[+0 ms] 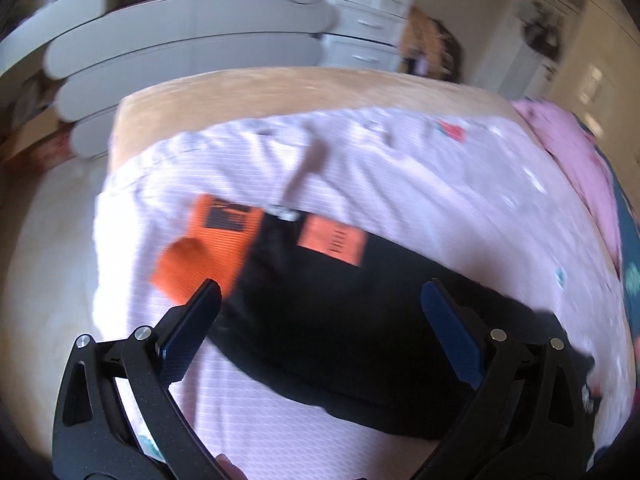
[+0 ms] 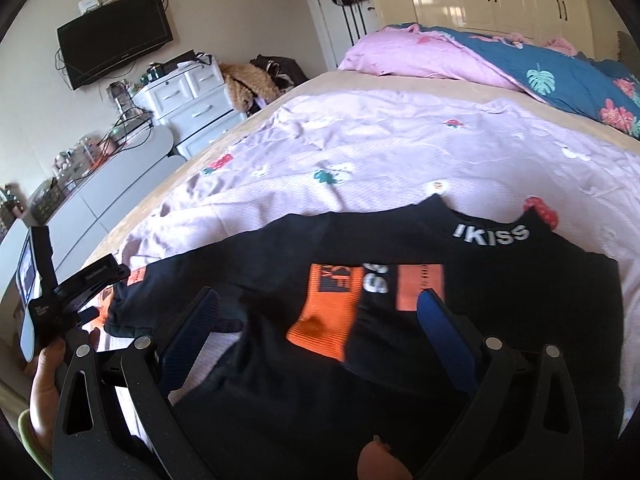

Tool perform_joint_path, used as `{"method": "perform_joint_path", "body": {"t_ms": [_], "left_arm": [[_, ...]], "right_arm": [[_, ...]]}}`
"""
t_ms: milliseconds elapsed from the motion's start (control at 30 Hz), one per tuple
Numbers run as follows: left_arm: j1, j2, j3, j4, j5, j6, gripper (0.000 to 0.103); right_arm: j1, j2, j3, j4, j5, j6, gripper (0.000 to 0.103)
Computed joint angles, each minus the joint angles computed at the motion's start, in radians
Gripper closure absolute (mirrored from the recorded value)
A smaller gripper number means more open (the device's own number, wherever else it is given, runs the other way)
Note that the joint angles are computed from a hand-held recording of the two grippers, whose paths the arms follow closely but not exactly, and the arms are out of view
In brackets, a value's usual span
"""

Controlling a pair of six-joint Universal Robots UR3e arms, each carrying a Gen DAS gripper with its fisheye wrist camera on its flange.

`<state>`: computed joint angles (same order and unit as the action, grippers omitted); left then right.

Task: Fold small clothes
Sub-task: 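Grasp the other orange-patched sleeve cuff with the left gripper and lift it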

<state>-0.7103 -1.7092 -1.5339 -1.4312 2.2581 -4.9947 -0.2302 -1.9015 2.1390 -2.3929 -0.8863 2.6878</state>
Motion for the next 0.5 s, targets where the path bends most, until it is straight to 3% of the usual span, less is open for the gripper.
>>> {"method": "perform_joint_path", "body": {"t_ms": [133, 267, 400, 500], "left_arm": [[0.006, 0.044, -0.022, -0.107, -0.014, -0.139, 0.009], [0.024, 0.114, -0.115, -0.084, -0.039, -0.213, 0.009], [0.060, 0.162, -0.183, -0.085, -0.102, -0.251, 0.009], [0.086, 0.195, -0.286, 0.064, -0.115, -0.183, 0.009]], "right_arm": [[0.101, 0.080, -0.052, -0.058, -0.048, 0.057, 0.004], [0.184, 0.144, -0.107, -0.063, -0.077, 0.055, 0.004], [0.293, 0.214, -0.158, -0.084, -0.134, 0.049, 0.004], [0.342, 0.240, -0.161, -0.111, -0.162, 0.054, 0.004]]}}
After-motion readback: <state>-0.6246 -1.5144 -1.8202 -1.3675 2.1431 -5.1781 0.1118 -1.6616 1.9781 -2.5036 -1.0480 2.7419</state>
